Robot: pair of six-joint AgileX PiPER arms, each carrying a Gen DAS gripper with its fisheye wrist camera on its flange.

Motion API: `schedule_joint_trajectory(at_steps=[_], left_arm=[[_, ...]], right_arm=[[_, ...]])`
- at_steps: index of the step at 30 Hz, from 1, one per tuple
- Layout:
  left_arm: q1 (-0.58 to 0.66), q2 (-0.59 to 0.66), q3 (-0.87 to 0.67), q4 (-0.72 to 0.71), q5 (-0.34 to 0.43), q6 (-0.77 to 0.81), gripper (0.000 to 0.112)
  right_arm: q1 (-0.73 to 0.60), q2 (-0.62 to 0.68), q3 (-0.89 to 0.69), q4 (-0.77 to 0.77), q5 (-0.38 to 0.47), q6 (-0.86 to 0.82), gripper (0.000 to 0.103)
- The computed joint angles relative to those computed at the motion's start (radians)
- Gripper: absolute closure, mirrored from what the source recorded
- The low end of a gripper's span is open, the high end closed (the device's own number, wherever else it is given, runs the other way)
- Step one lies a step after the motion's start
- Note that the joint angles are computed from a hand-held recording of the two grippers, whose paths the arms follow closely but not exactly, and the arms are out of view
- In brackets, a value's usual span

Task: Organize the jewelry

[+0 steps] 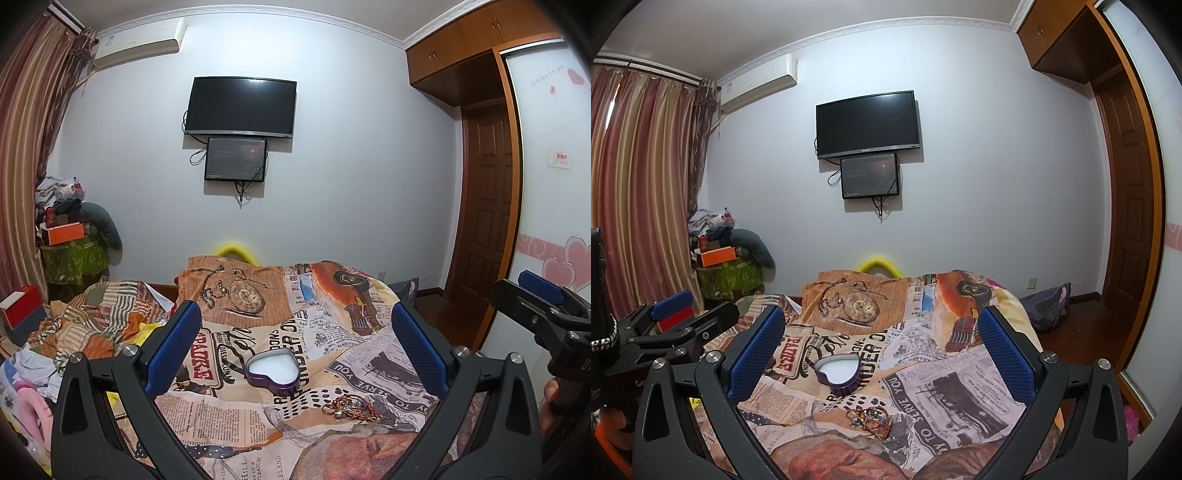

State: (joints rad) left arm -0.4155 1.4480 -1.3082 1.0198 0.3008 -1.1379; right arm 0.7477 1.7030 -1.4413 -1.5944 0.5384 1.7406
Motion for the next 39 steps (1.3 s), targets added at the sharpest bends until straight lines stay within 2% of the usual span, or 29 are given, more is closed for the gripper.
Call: schedule_joint_trajectory(at_steps=[12,14,21,24,29,31,36,39], left_arm=[[0.009,0.034,-0.015,-0.028,-0.008,0.027,0.009],[0.019,0.055,-0.029,-0.081,-0.01,0.073,0.009],[0.037,0.149,-0.086,-0.128,0.044,0.099,0.009],[0.045,0.198,-0.113,-0.148,0.073,0.117,0.009],[0.08,0.294,-0.181,-0.38,0.108,0.334,0.009],[0.096,0.33,-0.209,-0.513,0.122,0.466,0.012],[0.113,0.422,-0.286,-0.781,0.196,0.761,0.019],[0.139,0.458,-0.31,-1.01,0.235,0.966,0.027]], right_arm=[[-0.022,0.031,-0.03,0.066,-0.018,-0.05,0.0],[-0.032,0.043,-0.032,0.081,-0.024,-0.057,0.0],[-0.085,0.105,-0.069,0.25,-0.041,-0.2,0.0],[-0.12,0.147,-0.105,0.396,-0.06,-0.35,0.0],[-0.144,0.199,-0.141,0.55,-0.048,-0.52,0.0],[-0.159,0.218,-0.159,0.639,-0.055,-0.615,0.0],[-0.213,0.272,-0.213,0.997,-0.067,-0.969,0.014],[-0.248,0.292,-0.233,1.231,-0.065,-1.176,0.027]])
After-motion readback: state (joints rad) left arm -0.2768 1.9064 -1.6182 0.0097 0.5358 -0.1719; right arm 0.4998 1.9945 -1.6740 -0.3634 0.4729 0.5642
